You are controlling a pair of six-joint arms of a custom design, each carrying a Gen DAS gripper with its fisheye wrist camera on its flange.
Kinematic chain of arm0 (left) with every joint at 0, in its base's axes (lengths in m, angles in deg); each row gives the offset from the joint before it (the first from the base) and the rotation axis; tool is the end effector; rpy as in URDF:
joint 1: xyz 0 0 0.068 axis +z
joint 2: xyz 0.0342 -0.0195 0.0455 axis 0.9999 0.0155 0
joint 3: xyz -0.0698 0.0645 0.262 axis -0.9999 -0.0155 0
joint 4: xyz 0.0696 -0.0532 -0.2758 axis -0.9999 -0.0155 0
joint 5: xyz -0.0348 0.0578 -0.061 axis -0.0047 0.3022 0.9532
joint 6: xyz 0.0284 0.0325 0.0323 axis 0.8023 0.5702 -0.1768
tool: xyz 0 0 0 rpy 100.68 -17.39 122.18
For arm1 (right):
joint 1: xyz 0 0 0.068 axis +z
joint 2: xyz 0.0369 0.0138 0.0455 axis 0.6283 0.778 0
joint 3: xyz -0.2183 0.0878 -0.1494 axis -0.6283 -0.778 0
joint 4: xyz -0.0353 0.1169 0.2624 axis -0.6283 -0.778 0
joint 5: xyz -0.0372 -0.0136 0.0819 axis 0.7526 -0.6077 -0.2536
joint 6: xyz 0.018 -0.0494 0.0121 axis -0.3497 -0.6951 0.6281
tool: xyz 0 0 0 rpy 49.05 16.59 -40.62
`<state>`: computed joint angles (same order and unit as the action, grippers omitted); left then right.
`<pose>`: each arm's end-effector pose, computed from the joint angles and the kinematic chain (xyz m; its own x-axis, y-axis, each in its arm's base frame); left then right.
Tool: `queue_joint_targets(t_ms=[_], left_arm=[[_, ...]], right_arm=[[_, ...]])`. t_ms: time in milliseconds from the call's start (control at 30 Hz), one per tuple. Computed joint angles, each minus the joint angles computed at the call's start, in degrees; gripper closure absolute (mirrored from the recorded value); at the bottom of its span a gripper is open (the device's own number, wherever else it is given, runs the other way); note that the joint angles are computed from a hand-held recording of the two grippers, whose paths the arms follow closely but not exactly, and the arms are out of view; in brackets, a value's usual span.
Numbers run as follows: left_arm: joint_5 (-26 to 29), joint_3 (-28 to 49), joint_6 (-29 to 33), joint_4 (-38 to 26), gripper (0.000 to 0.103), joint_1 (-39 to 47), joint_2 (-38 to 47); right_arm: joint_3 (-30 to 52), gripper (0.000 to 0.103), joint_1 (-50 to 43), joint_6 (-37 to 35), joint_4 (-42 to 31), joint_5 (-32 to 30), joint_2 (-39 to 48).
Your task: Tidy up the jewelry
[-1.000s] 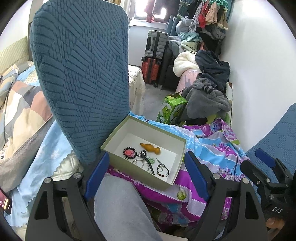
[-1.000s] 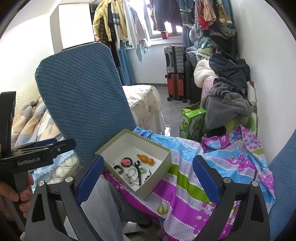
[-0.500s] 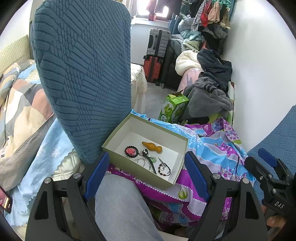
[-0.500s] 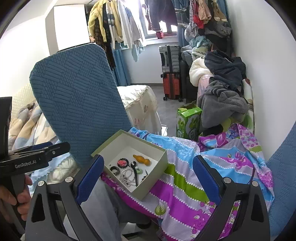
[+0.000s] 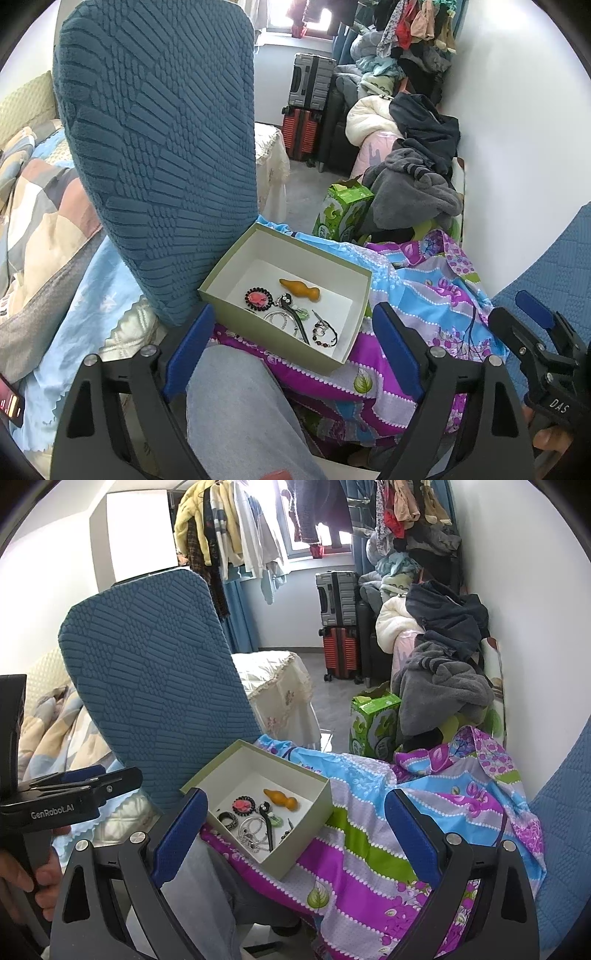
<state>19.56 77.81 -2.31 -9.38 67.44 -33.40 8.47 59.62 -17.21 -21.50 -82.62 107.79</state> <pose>0.1091 -0.0216 0.3565 -0.4407 -0.5933 -0.6736 -0.6804 0.7103 -0.1804 0.2688 0.1222 0.3563 -0.4075 -0.4560 -0.7912 -0.8409 0.5252 0.1305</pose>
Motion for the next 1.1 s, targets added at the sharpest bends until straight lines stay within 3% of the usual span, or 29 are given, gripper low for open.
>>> queue_joint_targets(t_ms=[1100], left_arm=[[0.4,-0.1,2.3,1.1,0.014,0.9,-0.1]], right_arm=[[-0.1,0.006,0.5,0.9,0.3,1.3,-0.3]])
